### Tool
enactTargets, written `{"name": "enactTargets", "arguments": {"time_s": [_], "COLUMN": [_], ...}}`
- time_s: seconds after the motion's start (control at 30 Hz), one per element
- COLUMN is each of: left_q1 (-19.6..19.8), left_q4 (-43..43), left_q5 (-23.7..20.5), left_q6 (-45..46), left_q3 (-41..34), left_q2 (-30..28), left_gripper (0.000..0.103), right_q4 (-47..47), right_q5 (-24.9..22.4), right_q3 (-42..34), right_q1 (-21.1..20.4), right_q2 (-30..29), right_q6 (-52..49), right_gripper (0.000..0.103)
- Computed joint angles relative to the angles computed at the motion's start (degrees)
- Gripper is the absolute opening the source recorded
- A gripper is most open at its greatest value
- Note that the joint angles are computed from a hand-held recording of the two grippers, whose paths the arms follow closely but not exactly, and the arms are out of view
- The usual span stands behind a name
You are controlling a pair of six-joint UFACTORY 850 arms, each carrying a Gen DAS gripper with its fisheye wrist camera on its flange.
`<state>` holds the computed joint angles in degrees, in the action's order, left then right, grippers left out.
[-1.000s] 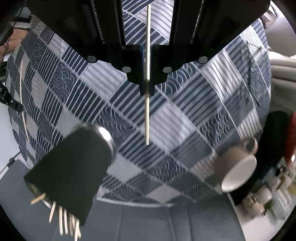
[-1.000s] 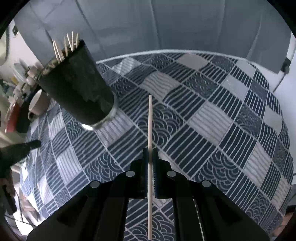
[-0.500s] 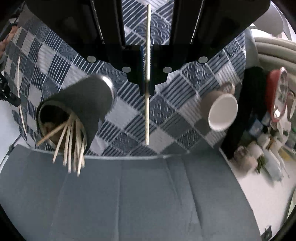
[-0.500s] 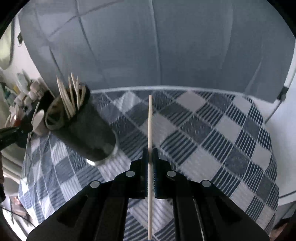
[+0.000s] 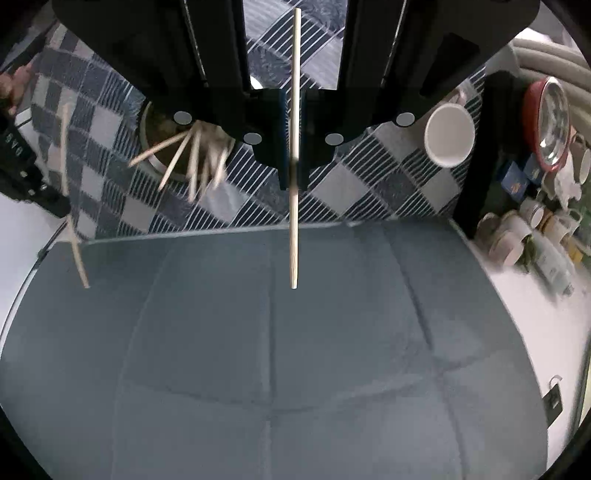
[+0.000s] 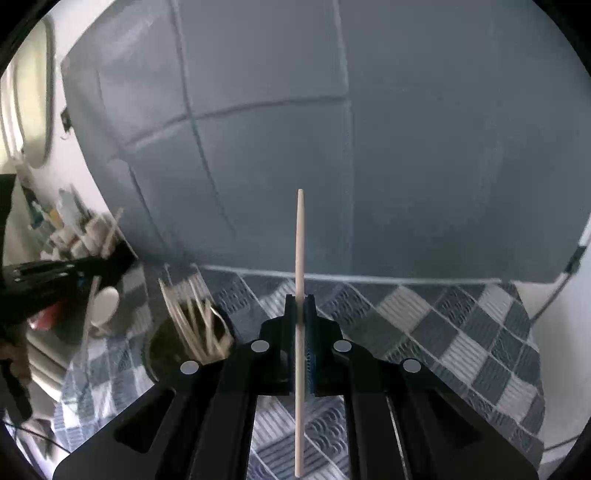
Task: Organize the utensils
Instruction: 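Lower both sticks into the black holder and open both tools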
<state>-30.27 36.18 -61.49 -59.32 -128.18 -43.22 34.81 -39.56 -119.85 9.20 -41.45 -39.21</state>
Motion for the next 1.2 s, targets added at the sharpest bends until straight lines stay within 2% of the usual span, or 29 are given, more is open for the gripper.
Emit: {"name": "enactTargets", "arguments": {"time_s": [0.17,0.23,0.33,0.43,0.47,0.57,0.73,0.83,1.0,1.1,1.13,1.2], "left_q1": [0.3,0.1,0.2,0.4,0.4,0.6,1.2,1.5,1.3,1.1,0.8,0.4], "left_q4": [-1.9,-1.2,-2.1,-2.4,-1.6,-0.1,5.4,10.1,19.1,25.5,30.2,34.7], "left_q5": [-1.2,-3.8,-4.5,1.6,5.2,12.3,26.2,31.3,35.2,36.9,37.4,37.1], "left_q6": [4.2,6.7,8.8,7.2,6.0,3.4,-5.9,-11.4,-21.5,-28.1,-32.3,-36.2], "left_q3": [-10.9,-18.3,-25.7,-20.3,-16.4,-9.0,5.3,10.4,16.0,19.8,21.6,23.0], "left_q2": [-5.5,-9.5,-13.4,-10.4,-8.4,-4.8,2.0,4.0,5.6,6.8,7.4,7.6], "left_gripper": [0.004,0.004,0.005,0.005,0.005,0.005,0.005,0.005,0.005,0.005,0.005,0.005], "right_q4": [0.5,-0.1,-0.2,2.9,5.1,8.3,20.0,27.7,40.6,45.0,46.8,48.4], "right_q5": [-3.2,-4.0,-5.1,-5.8,-6.6,-6.0,-4.2,-3.8,-3.2,-2.0,-1.9,-1.6], "right_q3": [-9.6,-12.9,-18.0,-21.4,-22.8,-22.5,-14.3,-9.4,0.6,4.7,6.5,8.5], "right_q1": [1.3,2.0,2.7,3.0,2.9,3.3,2.9,2.6,2.2,2.4,2.4,2.4], "right_q2": [-5.0,-6.6,-9.4,-11.4,-12.3,-12.8,-10.2,-9.1,-5.9,-4.2,-3.5,-2.7], "right_q6": [1.2,2.2,3.0,2.3,1.4,-0.2,-9.6,-15.9,-29.1,-35.1,-37.5,-39.7], "right_gripper": [0.005,0.005,0.005,0.005,0.005,0.005,0.005,0.005,0.005,0.005,0.005,0.005]}}
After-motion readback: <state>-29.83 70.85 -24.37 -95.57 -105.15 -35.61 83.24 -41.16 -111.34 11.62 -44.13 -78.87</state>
